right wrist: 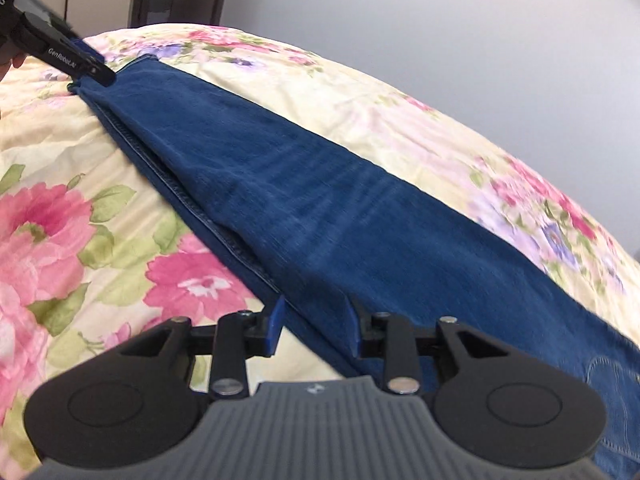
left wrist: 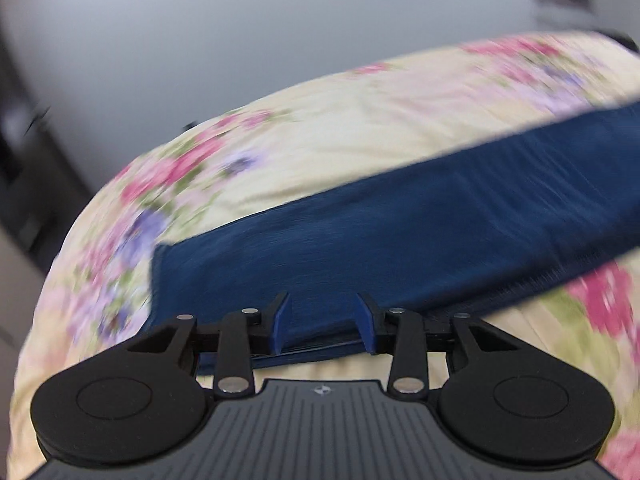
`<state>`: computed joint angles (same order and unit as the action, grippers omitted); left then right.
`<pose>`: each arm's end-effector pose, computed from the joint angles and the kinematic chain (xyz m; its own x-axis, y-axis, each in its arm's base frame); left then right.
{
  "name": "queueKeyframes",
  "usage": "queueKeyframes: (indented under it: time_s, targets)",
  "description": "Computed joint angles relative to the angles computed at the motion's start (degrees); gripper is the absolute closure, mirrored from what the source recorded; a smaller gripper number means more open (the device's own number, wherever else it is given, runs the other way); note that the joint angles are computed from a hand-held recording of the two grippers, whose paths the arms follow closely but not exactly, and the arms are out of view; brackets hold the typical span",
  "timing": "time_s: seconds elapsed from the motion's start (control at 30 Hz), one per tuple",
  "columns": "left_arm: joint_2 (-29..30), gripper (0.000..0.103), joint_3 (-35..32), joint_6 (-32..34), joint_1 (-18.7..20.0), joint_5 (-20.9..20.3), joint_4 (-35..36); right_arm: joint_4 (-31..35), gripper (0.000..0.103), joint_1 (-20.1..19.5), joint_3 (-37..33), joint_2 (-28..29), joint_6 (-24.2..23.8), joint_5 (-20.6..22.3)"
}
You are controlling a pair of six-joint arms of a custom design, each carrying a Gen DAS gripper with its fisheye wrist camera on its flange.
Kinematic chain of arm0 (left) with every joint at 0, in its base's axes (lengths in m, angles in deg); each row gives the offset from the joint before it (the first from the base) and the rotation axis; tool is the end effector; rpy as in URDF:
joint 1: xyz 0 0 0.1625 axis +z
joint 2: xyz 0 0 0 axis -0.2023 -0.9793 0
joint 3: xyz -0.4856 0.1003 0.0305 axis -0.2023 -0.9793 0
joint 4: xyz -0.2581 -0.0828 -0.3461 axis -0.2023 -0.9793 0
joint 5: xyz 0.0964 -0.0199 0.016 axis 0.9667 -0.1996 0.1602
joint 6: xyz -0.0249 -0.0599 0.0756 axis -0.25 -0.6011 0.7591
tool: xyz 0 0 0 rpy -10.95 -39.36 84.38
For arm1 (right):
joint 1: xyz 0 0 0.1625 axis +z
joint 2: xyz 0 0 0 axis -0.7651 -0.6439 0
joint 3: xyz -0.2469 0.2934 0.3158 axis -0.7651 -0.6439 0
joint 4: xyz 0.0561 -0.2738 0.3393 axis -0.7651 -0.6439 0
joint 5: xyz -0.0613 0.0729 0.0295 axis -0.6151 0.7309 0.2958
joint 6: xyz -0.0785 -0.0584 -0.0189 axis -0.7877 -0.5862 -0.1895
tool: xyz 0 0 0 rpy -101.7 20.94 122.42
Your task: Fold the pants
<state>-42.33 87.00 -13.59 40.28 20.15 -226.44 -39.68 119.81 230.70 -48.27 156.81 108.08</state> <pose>-0.2136 -0.3665 0.0444 -0.3595 0.3565 -0.8624 0.8054 0.5853 -0.0938 0.0205 -0.2984 0.1708 -0.4359 -0.4094 0.8015 -0.8129 0.5613 -0.1554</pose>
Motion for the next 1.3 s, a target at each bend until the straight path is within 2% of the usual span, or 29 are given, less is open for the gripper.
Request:
queueKeyframes:
  time_s: [0.1,0.23,0.37,0.4,0.43,0.47,0.5,0.53,0.63,0.73,0.8,0.87,0.97,1.03,1.07,1.13,1.2,1.3]
  targets:
    - [6.8,0.059,-0.1,11.0,-1.4,0.7,-6.4,-5.0,0.077,0.5,0.6,2.3,-3.7,1.4]
    - [13.1,0.059,-0.9,20.4,-1.7,0.9,-12.1,-8.3,0.077,-0.8,1.1,3.5,-8.7,3.4]
    - [17.9,0.059,-2.0,27.9,-0.7,3.3,-18.6,-12.1,0.077,-4.6,3.4,2.4,-15.7,0.8]
    - [19.0,0.060,-2.1,29.9,-0.6,3.9,-20.7,-12.9,0.077,-5.2,3.8,2.2,-17.0,0.2]
    - [19.8,0.073,-2.2,31.4,-0.7,4.3,-22.5,-13.2,0.082,-5.9,4.1,1.9,-17.7,-0.7]
    - [20.1,0.082,-2.3,31.9,-0.8,4.3,-22.9,-13.5,0.091,-6.6,4.5,1.5,-18.1,-1.7]
    - [20.1,0.096,-2.5,32.5,-0.6,4.2,-23.4,-13.0,0.103,-7.1,4.7,0.7,-18.3,-2.6]
    - [20.0,0.100,-2.3,32.5,-0.8,3.9,-24.0,-12.9,0.103,-7.5,5.1,-0.1,-18.3,-3.6]
    - [19.7,0.102,-0.9,35.1,-1.7,3.9,-28.6,-10.6,0.103,-9.1,6.2,-4.5,-18.1,-8.1]
    - [16.7,0.103,0.5,33.9,-2.1,1.8,-24.5,-6.7,0.103,-10.1,6.6,-8.2,-19.5,-10.0]
    - [17.9,0.103,0.8,35.0,-2.2,2.1,-23.7,-6.6,0.103,-11.3,7.0,-7.7,-21.1,-10.1]
    - [20.6,0.103,0.1,36.9,-1.4,3.1,-24.5,-9.7,0.103,-12.3,7.4,-4.7,-22.2,-9.3]
    - [22.2,0.099,-0.6,35.5,-0.7,4.4,-24.0,-14.7,0.103,-12.6,7.7,-0.8,-21.5,-7.8]
    - [19.9,0.089,-0.2,32.3,-0.7,3.8,-21.4,-13.4,0.103,-11.9,7.6,-1.5,-19.6,-7.2]
    - [16.4,0.085,0.1,28.5,-0.1,2.2,-16.8,-10.9,0.101,-11.7,7.2,-2.7,-18.4,-6.9]
    - [9.1,0.063,0.5,21.5,1.6,-1.4,-9.6,-5.4,0.083,-11.7,6.2,-6.0,-15.4,-7.3]
    - [2.3,0.061,1.1,14.9,3.3,-3.8,-5.0,0.5,0.080,-12.6,5.0,-9.3,-12.2,-8.6]
    - [-4.7,0.059,0.8,9.2,6.0,-2.9,-2.0,4.4,0.079,-12.1,2.5,-11.6,-6.1,-8.1]
